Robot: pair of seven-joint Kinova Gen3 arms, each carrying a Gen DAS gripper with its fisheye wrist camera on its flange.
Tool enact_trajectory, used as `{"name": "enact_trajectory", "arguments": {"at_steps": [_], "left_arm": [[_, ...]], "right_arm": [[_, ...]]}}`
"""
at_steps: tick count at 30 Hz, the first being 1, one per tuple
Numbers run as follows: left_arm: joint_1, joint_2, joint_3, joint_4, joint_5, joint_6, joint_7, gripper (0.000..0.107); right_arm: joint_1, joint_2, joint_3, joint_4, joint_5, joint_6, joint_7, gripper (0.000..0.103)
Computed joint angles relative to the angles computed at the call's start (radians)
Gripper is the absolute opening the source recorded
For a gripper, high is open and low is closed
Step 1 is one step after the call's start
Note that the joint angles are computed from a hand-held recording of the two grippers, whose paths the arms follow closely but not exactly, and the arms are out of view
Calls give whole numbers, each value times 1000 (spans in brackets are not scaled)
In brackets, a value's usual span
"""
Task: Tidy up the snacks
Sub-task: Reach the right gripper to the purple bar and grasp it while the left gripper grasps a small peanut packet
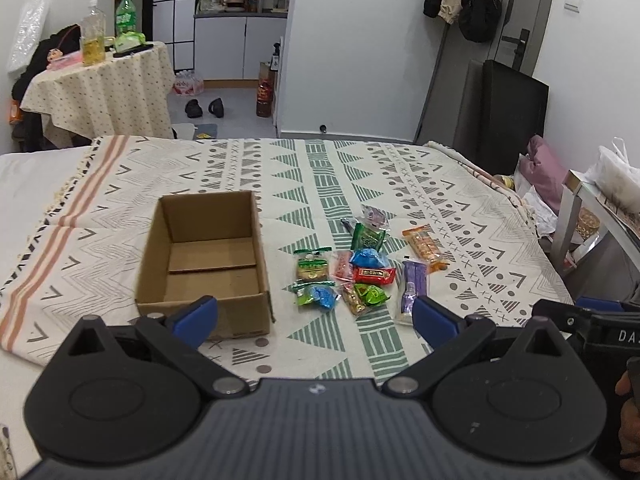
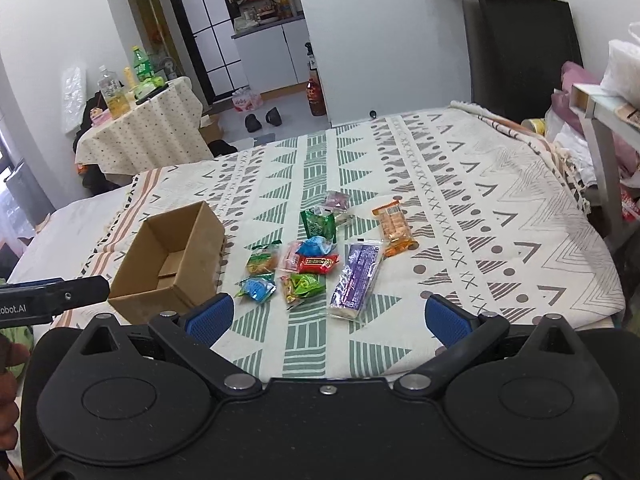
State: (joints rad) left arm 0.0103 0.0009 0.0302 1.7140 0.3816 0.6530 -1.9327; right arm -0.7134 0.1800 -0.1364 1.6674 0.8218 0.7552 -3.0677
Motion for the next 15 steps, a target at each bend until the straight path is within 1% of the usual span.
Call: {"name": "enact_trajectory", "arguments": {"at_steps": [2,6,11,15], "left_arm": [[5,19,6,-7,4,-7,1,102],[11,58,21,-26,4,-14,13,102],[10,110,40,-58,9,-11,34,101],[8,150,58,-82,19,-15,36,99]], "right_arm": [[8,11,6,-3,-5,-7,-4,103],[41,27,21,-3,-57,-64,25,102],[64,53,47,-10,-116,-110,64,94],[75,70,73,-11,-155,-149,77,92]]}}
